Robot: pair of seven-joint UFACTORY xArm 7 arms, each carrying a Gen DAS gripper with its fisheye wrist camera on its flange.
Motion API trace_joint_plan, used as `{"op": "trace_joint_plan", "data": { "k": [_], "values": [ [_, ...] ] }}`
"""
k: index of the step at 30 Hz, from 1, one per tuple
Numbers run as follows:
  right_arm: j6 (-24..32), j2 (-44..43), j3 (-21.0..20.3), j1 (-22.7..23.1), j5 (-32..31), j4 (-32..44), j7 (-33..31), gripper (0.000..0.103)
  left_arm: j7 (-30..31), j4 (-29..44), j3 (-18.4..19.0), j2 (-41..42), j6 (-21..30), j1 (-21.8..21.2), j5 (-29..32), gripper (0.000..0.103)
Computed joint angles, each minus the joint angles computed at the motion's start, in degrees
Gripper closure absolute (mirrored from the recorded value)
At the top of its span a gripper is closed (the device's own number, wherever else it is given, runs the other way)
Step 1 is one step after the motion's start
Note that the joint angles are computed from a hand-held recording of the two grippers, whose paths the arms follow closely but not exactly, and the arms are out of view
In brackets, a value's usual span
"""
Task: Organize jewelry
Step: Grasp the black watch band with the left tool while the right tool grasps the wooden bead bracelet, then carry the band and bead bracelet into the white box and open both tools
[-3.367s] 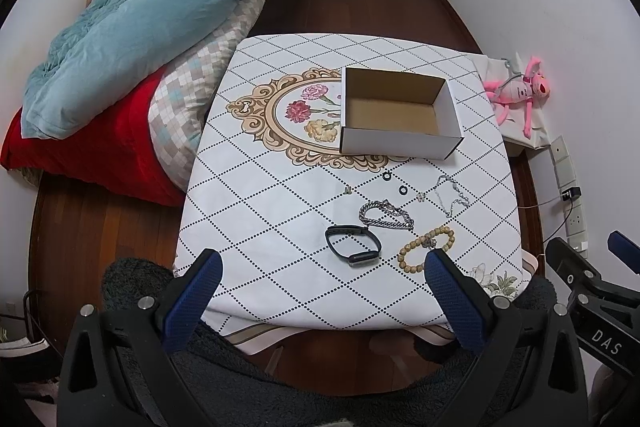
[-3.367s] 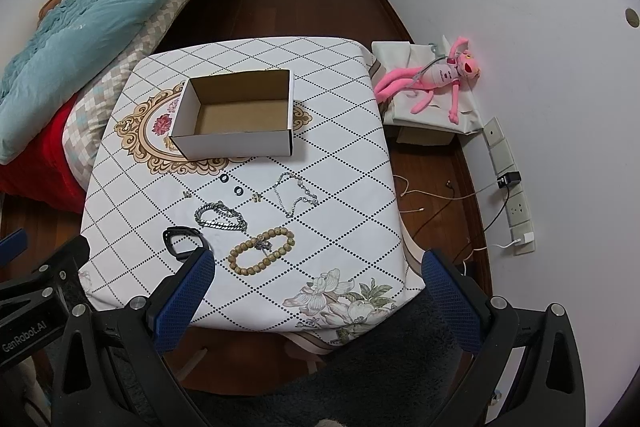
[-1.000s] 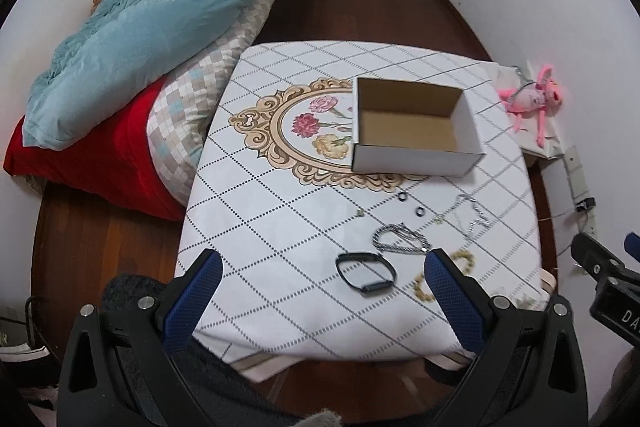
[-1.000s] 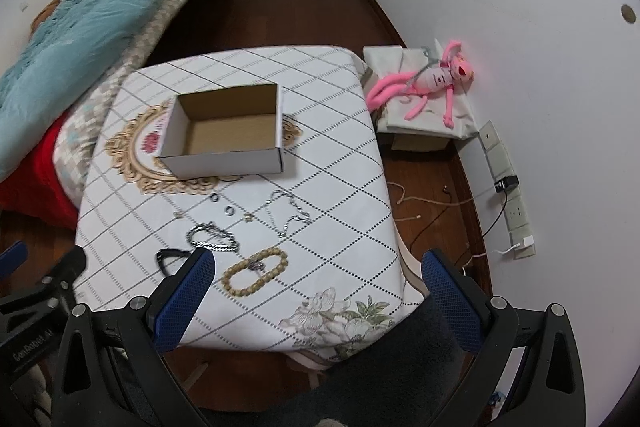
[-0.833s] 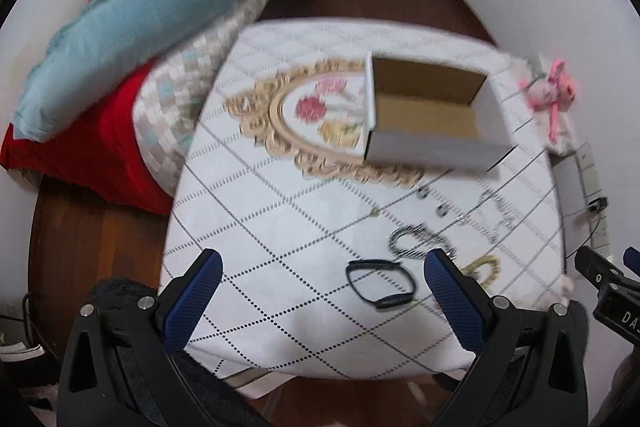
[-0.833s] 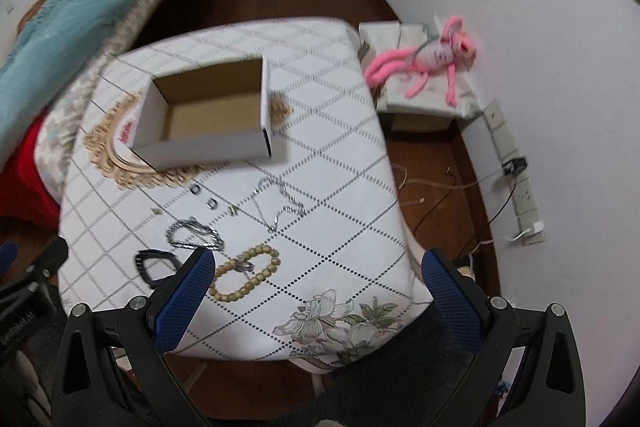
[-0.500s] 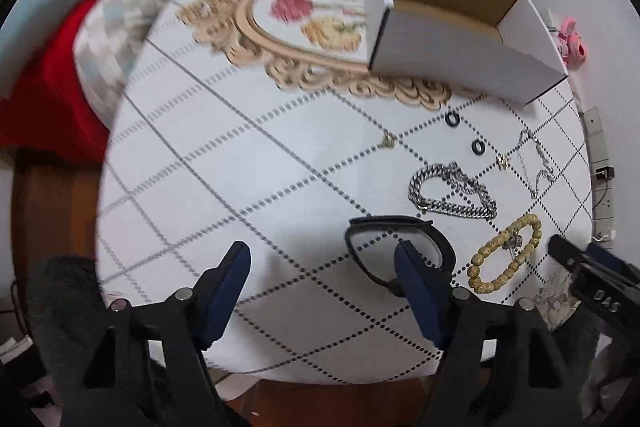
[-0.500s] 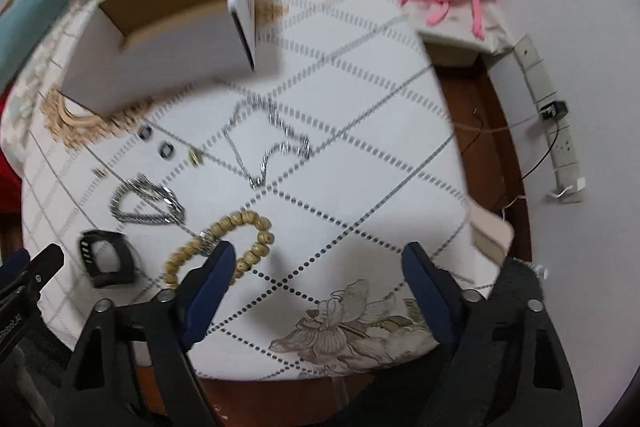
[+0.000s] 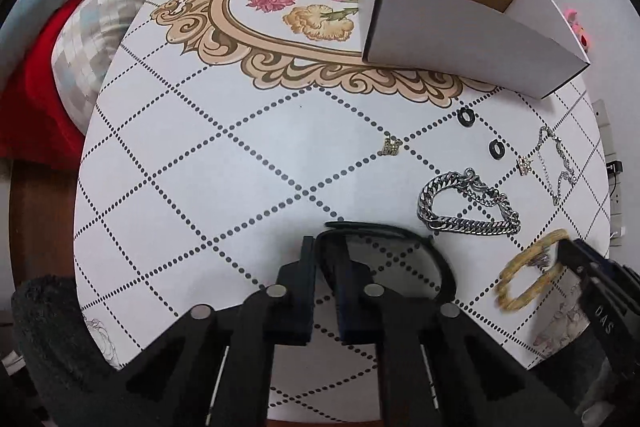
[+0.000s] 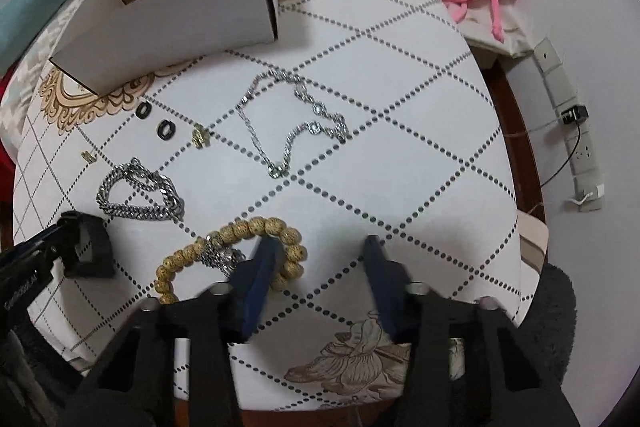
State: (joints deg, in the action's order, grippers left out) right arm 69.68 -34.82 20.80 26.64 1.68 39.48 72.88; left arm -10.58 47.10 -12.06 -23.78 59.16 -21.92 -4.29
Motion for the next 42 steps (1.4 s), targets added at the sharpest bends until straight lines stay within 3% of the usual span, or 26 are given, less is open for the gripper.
{"op": "trace_joint_plan", "data": {
  "k": [1,9,19,32,42],
  "values": [
    [-0.02,0.18,0.3,-0.04,-0.41,0.29,0.07,0.093,0.01,-0.61,-0.05,-0.64,-0.44,0.02,0.27,0.1],
    [-6.89,-6.36,-1.95,0.44,3.15,-4.38,0.04,0.094,1.42,-0.95,0.12,-4.16,-0.45,-0.3,0.07,0.101],
    [-9.17,-7.47,-1.1,-1.62,1.53,0.9,-4.09,0.094,2.12,2.78,0.06,-7.47,0.21,-0.72,-1.99,0.101],
    [-9.36,-2.02,-2.65,-8.93,-6.03,15.92,-14.52,0.094,3.5,22.1,-0.43,8.25,-3.2,0.19,-0.96,0.101],
    [-12.78,9.28,-8.28,-12.93,-5.41,21.67,-24.03,0.094,4.03,37.53,0.04,25.07,0.04,-0.58,0.33,0.1]
  ]
}}
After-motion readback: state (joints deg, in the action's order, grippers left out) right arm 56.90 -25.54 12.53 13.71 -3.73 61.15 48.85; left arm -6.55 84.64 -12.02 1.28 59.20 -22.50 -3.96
